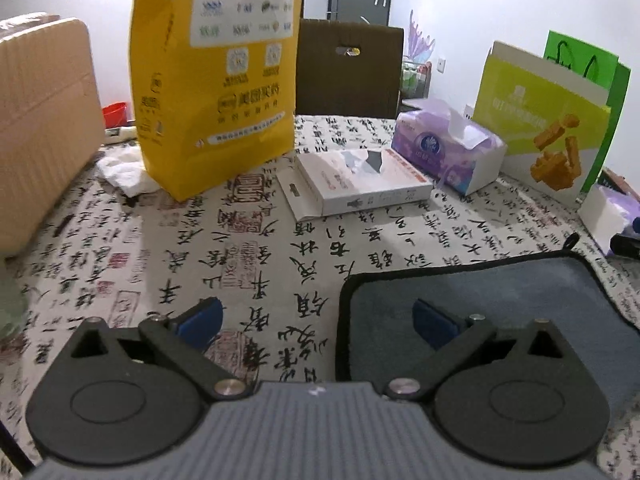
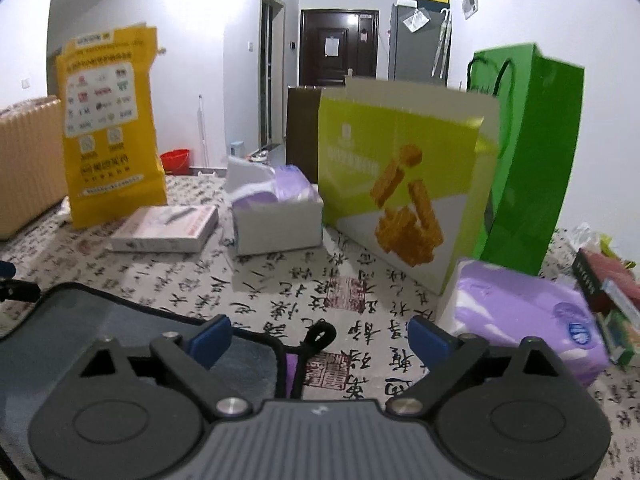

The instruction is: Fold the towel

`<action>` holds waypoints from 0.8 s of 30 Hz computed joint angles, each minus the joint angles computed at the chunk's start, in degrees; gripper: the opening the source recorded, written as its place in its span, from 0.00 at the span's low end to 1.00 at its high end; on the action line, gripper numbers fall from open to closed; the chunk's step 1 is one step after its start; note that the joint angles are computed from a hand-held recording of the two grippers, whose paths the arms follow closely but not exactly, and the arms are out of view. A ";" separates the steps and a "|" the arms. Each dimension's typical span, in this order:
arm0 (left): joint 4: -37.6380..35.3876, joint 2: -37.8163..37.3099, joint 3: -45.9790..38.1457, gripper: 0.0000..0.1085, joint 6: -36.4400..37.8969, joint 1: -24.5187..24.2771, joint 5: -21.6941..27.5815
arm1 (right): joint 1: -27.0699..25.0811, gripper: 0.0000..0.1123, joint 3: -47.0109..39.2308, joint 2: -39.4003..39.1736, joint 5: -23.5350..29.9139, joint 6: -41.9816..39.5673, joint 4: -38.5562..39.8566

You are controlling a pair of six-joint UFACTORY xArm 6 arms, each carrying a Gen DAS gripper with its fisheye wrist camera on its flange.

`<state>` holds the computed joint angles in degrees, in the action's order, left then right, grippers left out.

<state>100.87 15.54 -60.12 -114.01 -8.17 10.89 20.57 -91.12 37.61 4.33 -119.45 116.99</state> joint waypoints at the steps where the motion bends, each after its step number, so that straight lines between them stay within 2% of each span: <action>1: -0.99 -1.16 0.97 0.95 0.70 -0.24 0.18 | -0.01 0.85 1.15 -1.17 0.10 -0.49 0.51; 8: -4.88 -10.70 8.79 0.95 2.03 -3.71 4.04 | 0.45 0.89 8.92 -9.37 -1.52 -5.25 6.97; 17: -7.54 -22.07 17.83 0.95 2.67 -9.63 9.33 | 0.76 0.92 19.64 -20.38 -1.52 -15.62 17.86; 24: -9.84 -28.09 23.23 0.95 2.51 -13.57 12.71 | 1.38 0.92 26.41 -26.92 -1.29 -20.47 22.55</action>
<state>91.03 -12.55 -36.89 -111.50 -21.74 23.60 21.96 -64.71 10.69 3.05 -139.92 139.55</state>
